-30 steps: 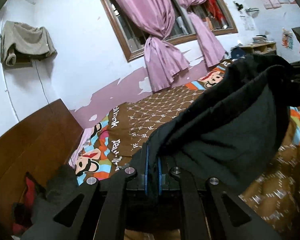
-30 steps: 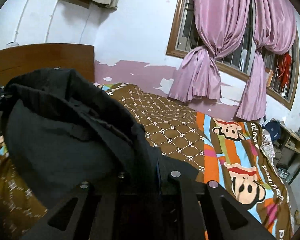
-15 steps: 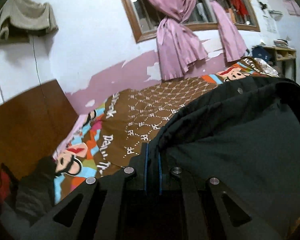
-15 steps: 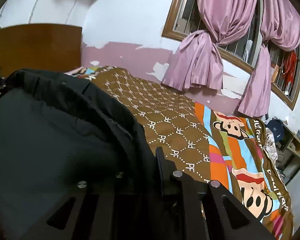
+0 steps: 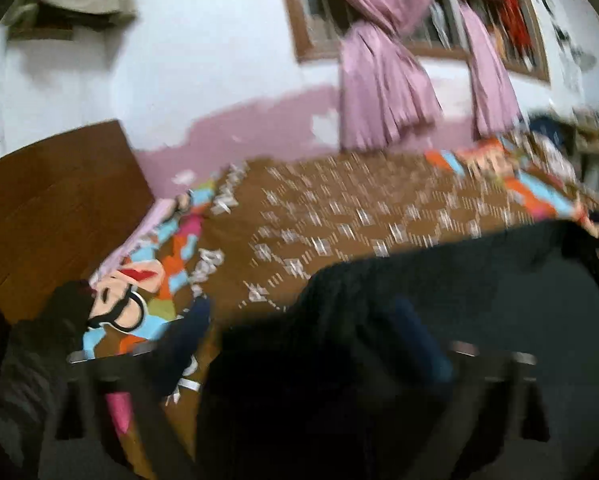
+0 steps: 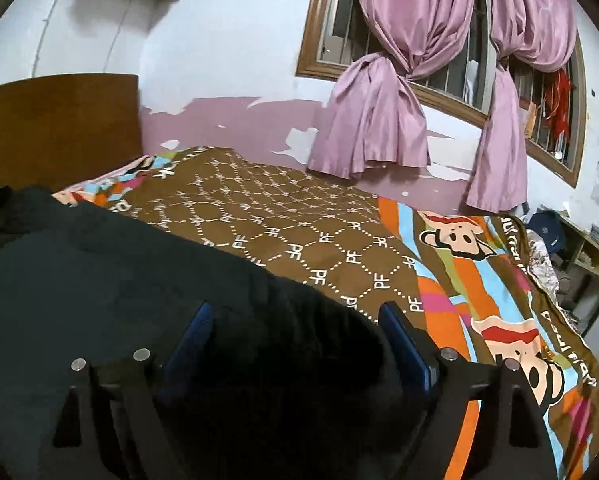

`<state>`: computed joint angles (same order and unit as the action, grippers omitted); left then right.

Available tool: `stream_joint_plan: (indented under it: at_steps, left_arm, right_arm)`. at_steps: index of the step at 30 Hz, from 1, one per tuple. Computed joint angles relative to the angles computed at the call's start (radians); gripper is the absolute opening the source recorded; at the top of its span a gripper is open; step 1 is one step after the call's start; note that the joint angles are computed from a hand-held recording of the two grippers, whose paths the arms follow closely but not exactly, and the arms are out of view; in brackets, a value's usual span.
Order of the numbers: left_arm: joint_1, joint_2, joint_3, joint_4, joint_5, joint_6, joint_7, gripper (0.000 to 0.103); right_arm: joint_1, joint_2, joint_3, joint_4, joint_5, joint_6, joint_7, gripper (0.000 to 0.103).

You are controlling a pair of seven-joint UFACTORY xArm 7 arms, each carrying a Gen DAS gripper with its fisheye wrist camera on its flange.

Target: Fold large clothes

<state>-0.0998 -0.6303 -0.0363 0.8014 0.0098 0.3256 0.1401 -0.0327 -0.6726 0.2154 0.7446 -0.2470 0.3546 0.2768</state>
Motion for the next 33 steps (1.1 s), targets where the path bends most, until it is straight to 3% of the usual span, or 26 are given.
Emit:
stream_joint_plan:
  at_steps: [1, 4, 9, 13, 19, 23, 29, 33]
  left_arm:
    - [-0.021, -0.026, 0.022, -0.016, -0.022, -0.023, 0.005, 0.097]
    - [-0.098, -0.071, 0.084, -0.009, -0.083, 0.027, 0.054, 0.097]
    - [-0.221, -0.208, 0.144, -0.07, -0.164, 0.131, 0.18, 0.098]
    - [-0.292, -0.254, 0.156, -0.107, -0.217, 0.228, 0.283, 0.098]
    - [-0.225, -0.095, 0.07, -0.075, -0.206, 0.157, 0.283, 0.098]
    - [-0.17, 0.072, 0.035, 0.053, -0.192, 0.195, 0.22, 0.102]
    - [-0.123, 0.208, 0.026, 0.14, -0.187, 0.231, 0.188, 0.102]
    - [-0.116, 0.23, 0.054, 0.138, -0.238, 0.245, 0.194, 0.102]
  right_arm:
    - [0.015, -0.013, -0.006, 0.002, 0.011, 0.024, -0.004, 0.087]
    - [0.127, -0.092, -0.071, -0.033, 0.096, 0.076, -0.044, 0.098]
    - [0.286, -0.147, -0.129, -0.086, 0.236, 0.169, -0.132, 0.099]
    - [0.277, -0.103, -0.102, -0.106, 0.254, 0.135, -0.149, 0.103]
    - [0.218, 0.061, -0.117, -0.001, 0.256, 0.108, -0.146, 0.103]
    - [0.166, 0.194, -0.134, 0.102, 0.255, 0.119, -0.122, 0.103]
    - [0.163, 0.266, -0.165, 0.17, 0.294, 0.143, -0.136, 0.103]
    - [0.176, 0.317, -0.173, 0.196, 0.309, 0.157, -0.197, 0.103]
